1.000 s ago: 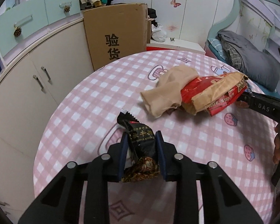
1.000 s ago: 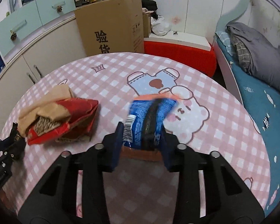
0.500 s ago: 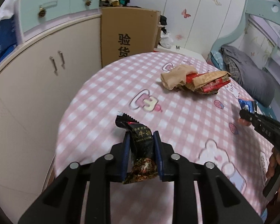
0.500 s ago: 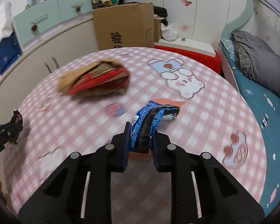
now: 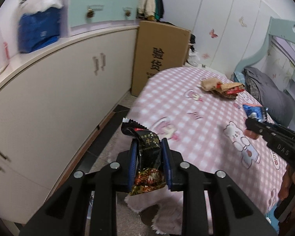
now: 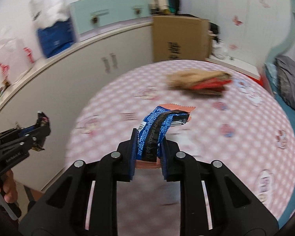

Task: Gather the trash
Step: 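Carry black bag and blue packet over the bin and open both tools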

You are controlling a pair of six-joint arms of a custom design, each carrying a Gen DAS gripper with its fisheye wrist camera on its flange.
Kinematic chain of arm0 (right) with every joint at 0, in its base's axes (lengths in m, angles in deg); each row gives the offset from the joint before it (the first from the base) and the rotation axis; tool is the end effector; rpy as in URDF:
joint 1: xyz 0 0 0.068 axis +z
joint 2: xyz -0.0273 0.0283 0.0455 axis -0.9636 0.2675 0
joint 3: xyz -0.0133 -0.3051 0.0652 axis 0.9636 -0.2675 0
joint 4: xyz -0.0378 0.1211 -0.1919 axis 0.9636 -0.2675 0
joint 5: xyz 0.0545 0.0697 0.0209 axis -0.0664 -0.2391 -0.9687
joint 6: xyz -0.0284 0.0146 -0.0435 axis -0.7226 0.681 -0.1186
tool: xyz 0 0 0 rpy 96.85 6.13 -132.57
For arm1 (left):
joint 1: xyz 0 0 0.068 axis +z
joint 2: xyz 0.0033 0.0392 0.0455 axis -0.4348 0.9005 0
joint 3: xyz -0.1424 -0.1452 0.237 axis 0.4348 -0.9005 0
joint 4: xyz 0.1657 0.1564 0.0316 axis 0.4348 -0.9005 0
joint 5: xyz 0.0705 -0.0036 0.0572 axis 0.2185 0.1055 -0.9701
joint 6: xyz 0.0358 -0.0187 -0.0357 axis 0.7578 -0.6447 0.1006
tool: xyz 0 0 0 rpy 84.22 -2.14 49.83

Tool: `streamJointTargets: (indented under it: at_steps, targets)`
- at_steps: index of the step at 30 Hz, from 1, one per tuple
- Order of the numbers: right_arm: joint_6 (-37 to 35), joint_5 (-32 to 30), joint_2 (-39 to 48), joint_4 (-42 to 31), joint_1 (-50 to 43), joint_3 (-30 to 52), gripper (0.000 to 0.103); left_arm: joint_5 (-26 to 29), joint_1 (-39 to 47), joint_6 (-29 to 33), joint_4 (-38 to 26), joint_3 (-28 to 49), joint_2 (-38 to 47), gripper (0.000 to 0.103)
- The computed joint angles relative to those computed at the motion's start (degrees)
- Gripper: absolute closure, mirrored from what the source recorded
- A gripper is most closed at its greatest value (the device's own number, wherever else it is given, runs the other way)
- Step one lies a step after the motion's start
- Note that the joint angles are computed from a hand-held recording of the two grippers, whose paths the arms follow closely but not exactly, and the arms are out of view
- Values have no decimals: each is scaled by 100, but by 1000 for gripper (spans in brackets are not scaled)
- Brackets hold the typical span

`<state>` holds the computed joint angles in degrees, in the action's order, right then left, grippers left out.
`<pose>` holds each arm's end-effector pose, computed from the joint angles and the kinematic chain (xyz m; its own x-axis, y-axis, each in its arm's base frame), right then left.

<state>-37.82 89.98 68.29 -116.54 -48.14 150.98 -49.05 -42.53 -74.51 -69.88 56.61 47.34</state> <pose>0.2267 0.0933 0.4168 -0.6159 0.2336 -0.7524 0.2796 0.9577 0.0685 0.3305 -0.1102 0.4025 -0.6540 0.2810 -0.7023 0.5198 0.8415 -0.1473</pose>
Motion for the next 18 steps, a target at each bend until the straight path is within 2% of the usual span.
streamJointTargets:
  at_steps: [5,10,18]
  targets:
    - [191,166,1054,-42,979,885,83,452,983,317,17,-399,-297,80]
    - [78,7,2344,-103,1591,2096,83,876,2109,746,5,-661,-279,80]
    - [-132,-522,4136,-414,1941,3836,83,957,3163,1093,287,-1035,269,80]
